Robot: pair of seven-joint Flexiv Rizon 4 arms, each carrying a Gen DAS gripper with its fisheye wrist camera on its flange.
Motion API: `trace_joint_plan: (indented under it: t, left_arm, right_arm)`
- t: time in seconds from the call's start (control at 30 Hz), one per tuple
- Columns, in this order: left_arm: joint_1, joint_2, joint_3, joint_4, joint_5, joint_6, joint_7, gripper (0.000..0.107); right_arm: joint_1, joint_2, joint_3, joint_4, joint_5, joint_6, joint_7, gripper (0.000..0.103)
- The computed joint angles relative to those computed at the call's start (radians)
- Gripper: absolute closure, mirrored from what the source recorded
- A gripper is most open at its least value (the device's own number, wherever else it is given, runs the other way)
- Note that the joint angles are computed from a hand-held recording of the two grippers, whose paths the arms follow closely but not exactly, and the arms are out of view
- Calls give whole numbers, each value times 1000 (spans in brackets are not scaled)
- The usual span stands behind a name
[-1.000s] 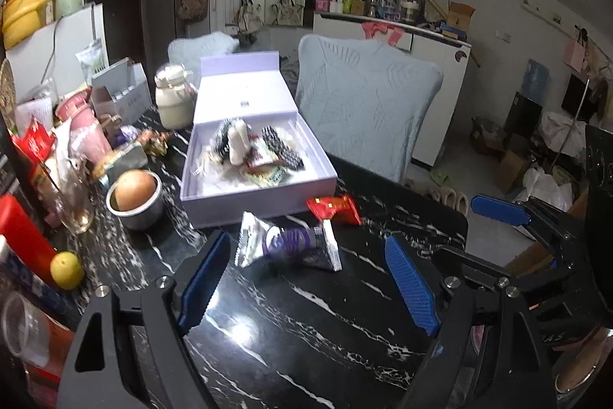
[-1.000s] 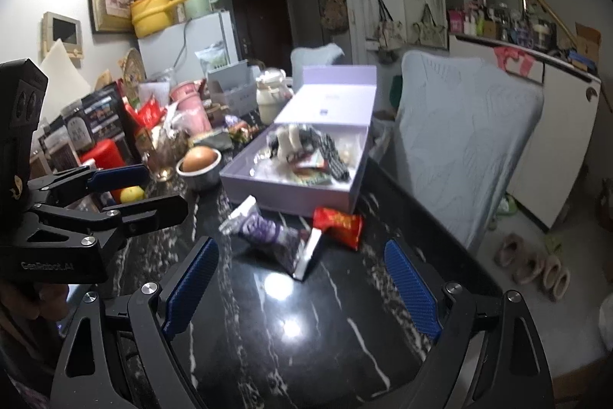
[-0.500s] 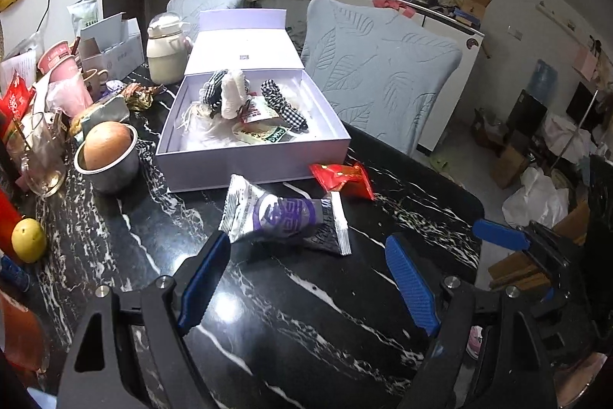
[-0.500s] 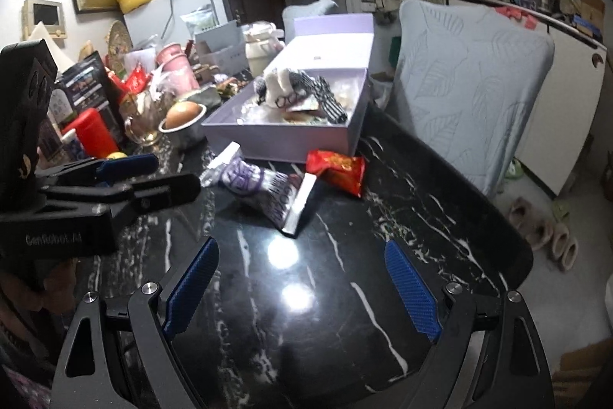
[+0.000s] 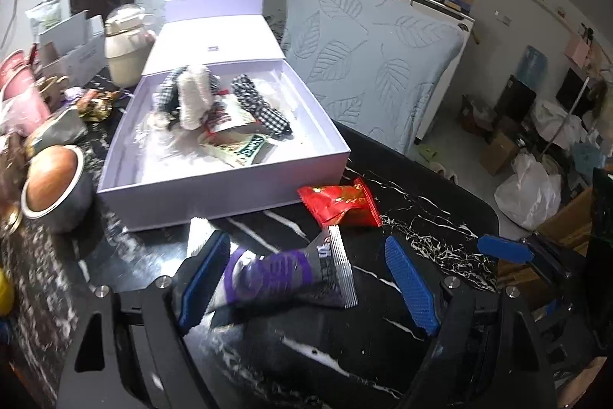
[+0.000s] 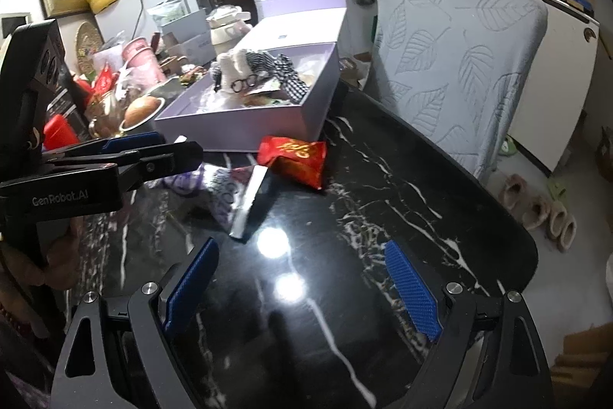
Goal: Organize soft objects
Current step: 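Grasp the purple-silver snack bag with the left gripper while the right grasps the red packet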
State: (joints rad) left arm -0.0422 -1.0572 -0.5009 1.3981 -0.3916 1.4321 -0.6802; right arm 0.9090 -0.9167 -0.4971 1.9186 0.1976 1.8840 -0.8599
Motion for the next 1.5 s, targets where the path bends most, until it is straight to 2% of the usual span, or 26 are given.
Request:
trace_joint_plan:
  t: [0.07,0.3,0.6,0.77,1.07,1.2,1.23,1.27,1.33,1.43,1.5]
  left_arm:
    - [-13,-17,14,-40,3,-49,9,23]
    - [-92,-45,137,-149,-23,-212,-42,23]
    - [-90,-16,180,-91,-20,-216,-55,23]
    - [-113,-41,232,-140,-15,-256,-135,23]
    - [-111,-68,223,-183,-3,-244,-151,23]
    - [-108,-89,217,-209,-11,-257,-164,32]
    - [-102,-91,205,-201,-12,-228,-155,36]
    - [-101,-92,203,-200,-12,-223,-155,41]
    - [-96,-94,195,-189,-13,-188,-151,56]
    - [-95,-98,195,-183,-8,-151,-157,71]
    - [-93,-99,195,-182,-2,-139,-160,71]
  right_arm:
    - [-12,-1,6,-6,-4,-5,1,13]
    - [-61,1,44,-24,-33,-18,5,13]
    - [-85,5,67,-24,-48,-14,8,13]
    - [-78,0,52,-37,-60,-33,5,13]
    - [-120,-29,60,-115,-113,-76,29,13]
    - [-167,-43,87,-166,-153,-86,36,13]
    - [-177,-47,93,-177,-161,-88,37,13]
    - [-190,-53,100,-196,-173,-97,38,13]
    - [-215,-64,114,-232,-198,-121,42,13]
    - [-264,-78,156,-285,-239,-155,54,13]
    - [-296,-88,185,-318,-268,-179,64,13]
